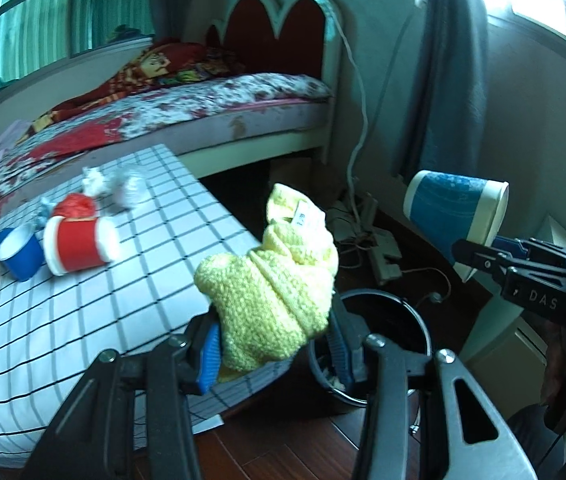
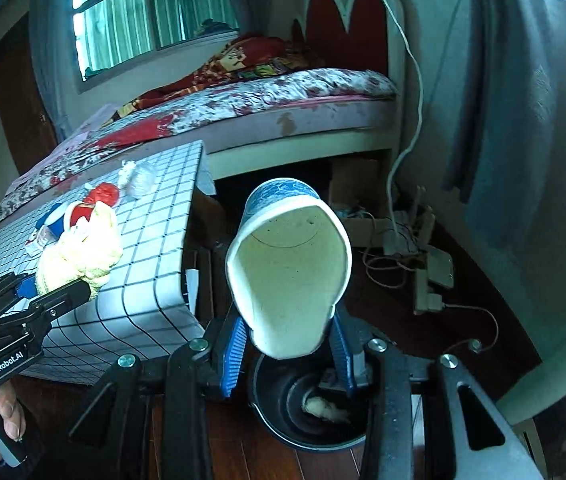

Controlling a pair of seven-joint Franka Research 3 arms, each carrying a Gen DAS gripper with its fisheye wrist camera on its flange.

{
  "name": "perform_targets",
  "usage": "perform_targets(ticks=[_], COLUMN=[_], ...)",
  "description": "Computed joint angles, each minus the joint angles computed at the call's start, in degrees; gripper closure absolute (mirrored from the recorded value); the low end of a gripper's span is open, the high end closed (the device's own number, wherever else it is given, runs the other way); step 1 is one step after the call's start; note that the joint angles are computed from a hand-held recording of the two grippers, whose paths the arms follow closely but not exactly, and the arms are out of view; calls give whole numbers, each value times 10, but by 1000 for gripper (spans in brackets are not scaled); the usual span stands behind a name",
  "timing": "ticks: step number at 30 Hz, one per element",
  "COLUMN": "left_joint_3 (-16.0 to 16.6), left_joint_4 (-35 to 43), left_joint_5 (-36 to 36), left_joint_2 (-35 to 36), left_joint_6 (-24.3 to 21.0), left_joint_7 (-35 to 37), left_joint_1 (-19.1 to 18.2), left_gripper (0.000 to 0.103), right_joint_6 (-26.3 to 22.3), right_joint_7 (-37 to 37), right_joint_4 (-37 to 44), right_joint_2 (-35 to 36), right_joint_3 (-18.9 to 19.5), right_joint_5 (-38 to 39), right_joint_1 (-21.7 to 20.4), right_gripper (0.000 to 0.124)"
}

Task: Collect trash
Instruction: 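Carry the yellow cloth and blue-white cup with both grippers over the black bin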

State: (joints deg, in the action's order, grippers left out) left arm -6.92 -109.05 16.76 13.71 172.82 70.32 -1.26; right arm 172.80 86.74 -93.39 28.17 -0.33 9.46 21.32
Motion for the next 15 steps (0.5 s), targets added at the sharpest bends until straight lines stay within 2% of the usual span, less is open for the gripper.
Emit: perform_targets(ticks=[6,11,15], left_joint_3=[-31,-63,-76], left_joint_4=[23,41,63], left_joint_5=[-27,-65,-89], left_joint_2=[25,49,71], left_joint_6=[-13,-36,-60], left_joint_7=[37,83,112], left_joint_1=[3,6,0], left_gripper=[57,57,57], right_joint_6=[7,2,-11], right_joint_7=[-2,-24,-48], right_joint_4=[-37,-62,-67], right_joint_2=[-16,-23,-20], right_joint_3=[-6,11,23], right_joint_5=[1,15,28], right_joint_1=[-9,-35,-54], right_gripper=[83,83,81])
